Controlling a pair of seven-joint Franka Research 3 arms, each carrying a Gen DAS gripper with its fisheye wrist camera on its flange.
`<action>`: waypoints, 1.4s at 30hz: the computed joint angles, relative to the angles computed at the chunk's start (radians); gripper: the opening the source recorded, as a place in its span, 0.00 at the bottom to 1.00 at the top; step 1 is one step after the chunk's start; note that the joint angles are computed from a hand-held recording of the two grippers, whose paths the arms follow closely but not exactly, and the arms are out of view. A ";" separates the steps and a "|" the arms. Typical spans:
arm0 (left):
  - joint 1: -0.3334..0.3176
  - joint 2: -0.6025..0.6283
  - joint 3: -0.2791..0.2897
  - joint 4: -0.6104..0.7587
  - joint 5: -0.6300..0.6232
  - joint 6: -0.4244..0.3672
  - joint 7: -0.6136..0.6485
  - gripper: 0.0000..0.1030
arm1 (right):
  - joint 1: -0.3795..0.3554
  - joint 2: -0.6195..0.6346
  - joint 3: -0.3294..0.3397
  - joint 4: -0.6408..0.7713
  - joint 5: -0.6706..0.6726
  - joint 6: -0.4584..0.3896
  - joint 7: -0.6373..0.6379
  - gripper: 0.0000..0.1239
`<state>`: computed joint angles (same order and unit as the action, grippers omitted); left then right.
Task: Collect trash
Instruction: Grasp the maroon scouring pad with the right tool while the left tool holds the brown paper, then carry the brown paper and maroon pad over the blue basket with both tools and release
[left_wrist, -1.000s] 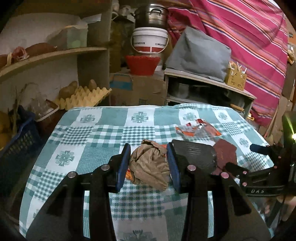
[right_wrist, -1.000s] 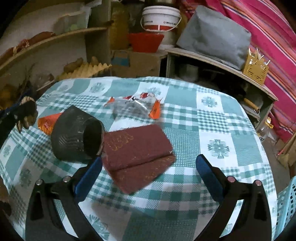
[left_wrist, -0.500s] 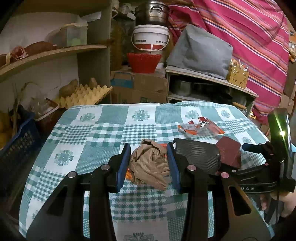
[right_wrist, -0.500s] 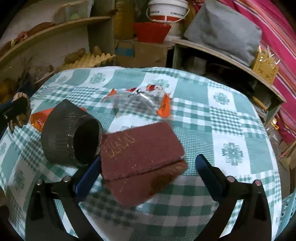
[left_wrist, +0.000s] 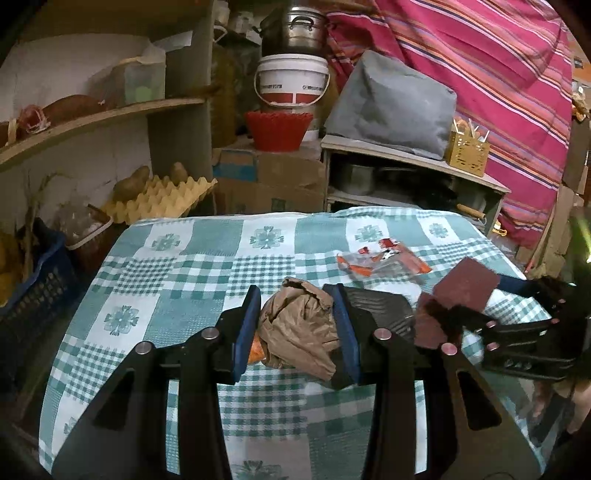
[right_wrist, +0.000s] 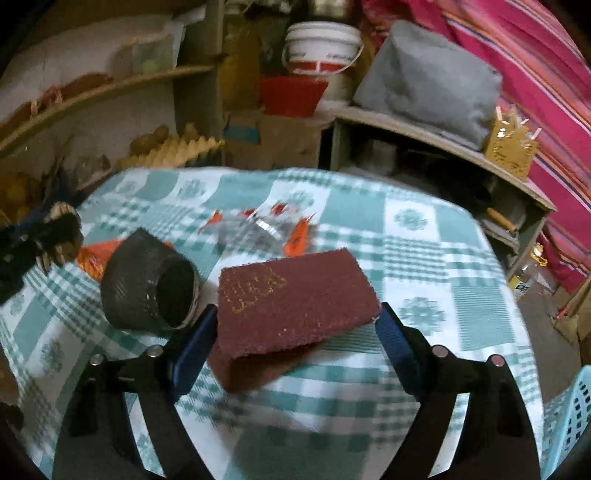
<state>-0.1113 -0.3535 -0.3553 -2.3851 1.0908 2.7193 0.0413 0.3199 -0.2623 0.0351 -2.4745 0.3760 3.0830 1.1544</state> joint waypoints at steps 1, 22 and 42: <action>-0.003 0.000 -0.003 0.004 -0.003 -0.002 -0.001 0.38 | 0.005 -0.017 -0.009 -0.010 0.008 0.006 -0.005 0.68; -0.184 0.169 -0.096 0.243 0.072 -0.124 -0.028 0.38 | -0.178 -0.533 -0.151 -0.302 -0.008 0.035 -0.033 0.68; -0.548 0.661 -0.009 0.790 0.181 -0.207 0.049 0.38 | -0.447 -0.569 -0.360 -0.310 0.011 0.002 -0.193 0.68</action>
